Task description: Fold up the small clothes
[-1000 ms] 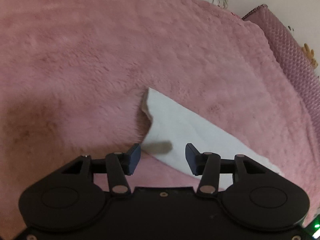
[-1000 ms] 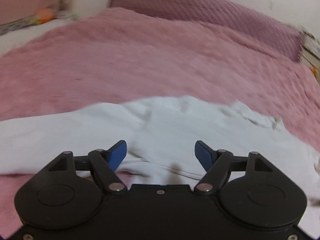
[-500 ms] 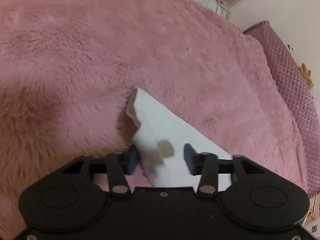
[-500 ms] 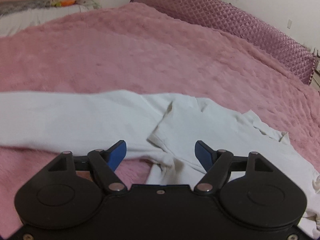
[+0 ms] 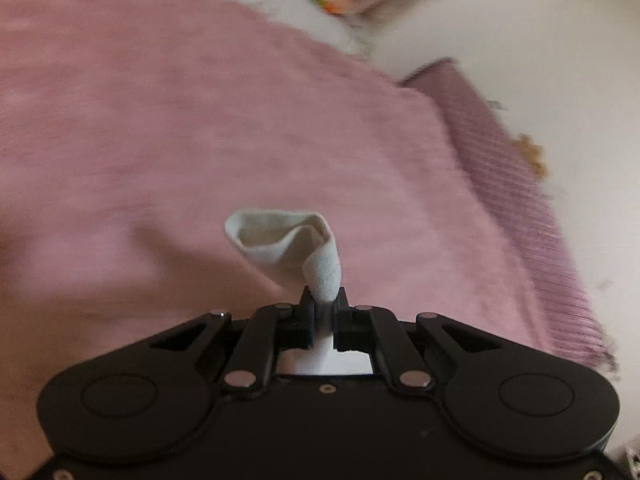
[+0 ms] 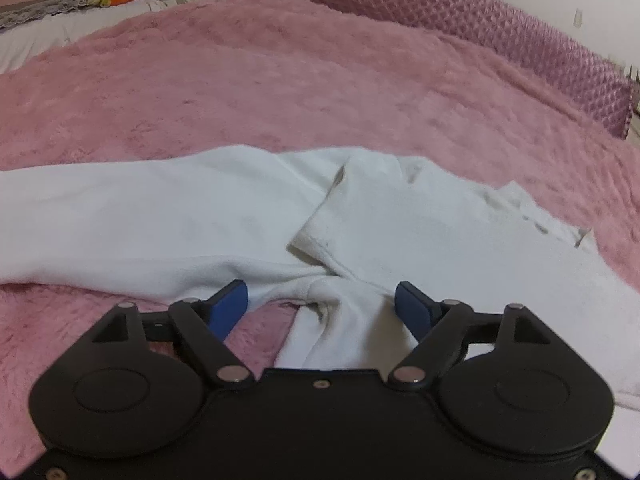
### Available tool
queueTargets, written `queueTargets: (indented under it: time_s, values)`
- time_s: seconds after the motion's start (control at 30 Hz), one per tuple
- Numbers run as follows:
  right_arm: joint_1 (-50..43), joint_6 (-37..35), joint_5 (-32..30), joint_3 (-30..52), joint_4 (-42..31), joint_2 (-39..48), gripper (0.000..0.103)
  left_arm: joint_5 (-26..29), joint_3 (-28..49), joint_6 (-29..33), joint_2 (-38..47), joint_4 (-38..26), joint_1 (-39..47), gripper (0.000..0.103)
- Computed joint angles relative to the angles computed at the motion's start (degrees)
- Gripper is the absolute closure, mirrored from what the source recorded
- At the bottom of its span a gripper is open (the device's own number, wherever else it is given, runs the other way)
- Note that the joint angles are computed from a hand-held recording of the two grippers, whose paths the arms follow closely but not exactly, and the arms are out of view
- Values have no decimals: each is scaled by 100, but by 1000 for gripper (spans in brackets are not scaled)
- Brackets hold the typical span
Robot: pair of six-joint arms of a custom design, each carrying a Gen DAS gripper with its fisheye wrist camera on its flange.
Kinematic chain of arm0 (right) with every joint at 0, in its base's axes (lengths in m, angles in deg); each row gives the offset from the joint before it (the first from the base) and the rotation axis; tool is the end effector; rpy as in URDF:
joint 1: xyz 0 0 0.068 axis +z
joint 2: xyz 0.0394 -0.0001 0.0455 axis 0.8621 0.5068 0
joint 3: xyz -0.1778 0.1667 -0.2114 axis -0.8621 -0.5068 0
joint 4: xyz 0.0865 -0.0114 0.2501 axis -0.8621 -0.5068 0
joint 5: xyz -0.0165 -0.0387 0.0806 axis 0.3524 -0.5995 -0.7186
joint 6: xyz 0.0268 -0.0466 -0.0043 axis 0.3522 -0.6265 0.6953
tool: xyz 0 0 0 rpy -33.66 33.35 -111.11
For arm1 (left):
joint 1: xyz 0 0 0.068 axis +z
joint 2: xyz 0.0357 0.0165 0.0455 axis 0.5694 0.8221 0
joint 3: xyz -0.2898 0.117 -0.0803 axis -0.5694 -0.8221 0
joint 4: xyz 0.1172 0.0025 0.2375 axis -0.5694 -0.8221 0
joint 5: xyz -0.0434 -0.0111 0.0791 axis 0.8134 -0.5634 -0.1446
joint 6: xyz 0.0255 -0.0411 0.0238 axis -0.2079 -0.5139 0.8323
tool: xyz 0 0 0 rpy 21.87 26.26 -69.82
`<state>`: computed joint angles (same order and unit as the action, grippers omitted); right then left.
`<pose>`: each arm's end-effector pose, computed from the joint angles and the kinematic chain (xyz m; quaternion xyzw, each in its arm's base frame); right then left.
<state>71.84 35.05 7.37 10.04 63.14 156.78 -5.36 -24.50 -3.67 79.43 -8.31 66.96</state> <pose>0.3217 0.0650 0.0919 -0.1120 0.8959 -0.0403 0.4281 0.1641 0.0842 0.1955 -0.4124 0.7454 -0.2437 0.4636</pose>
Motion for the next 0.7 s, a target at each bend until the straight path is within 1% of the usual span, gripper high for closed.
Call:
queueTargets:
  time_s: [0.13, 0.2, 0.27, 0.33, 0.4, 0.5, 0.6, 0.7]
  values:
    - [-95, 20, -172, 20, -43, 14, 19, -82, 414, -631, -291, 73, -926, 98]
    - [-195, 33, -282, -80, -50, -185, 19, -238, 693, -922, -197, 256, -1481, 98]
    - [-411, 110, -401, -316, 120, -455, 19, -395, 948, -1180, -109, 415, -2027, 98]
    - [-781, 196, -653, -484, 59, -756, 19, -607, 1337, -1289, 91, 509, -2647, 98]
    - [-1218, 219, -881, -645, -12, -1026, 19, -911, 1763, -1378, 365, 628, -3381, 98]
    - [-2071, 85, -1282, -823, -185, -1365, 19, -1184, 2403, -1415, 922, 802, -4229, 98]
    - [-3010, -228, -1689, -948, -382, -1654, 19, -1510, 3044, -1434, 1546, 924, -5133, 98]
    - [-3936, -647, -2080, -973, -559, -1863, 19, -1711, 3705, -1548, 2378, 1156, -5935, 98]
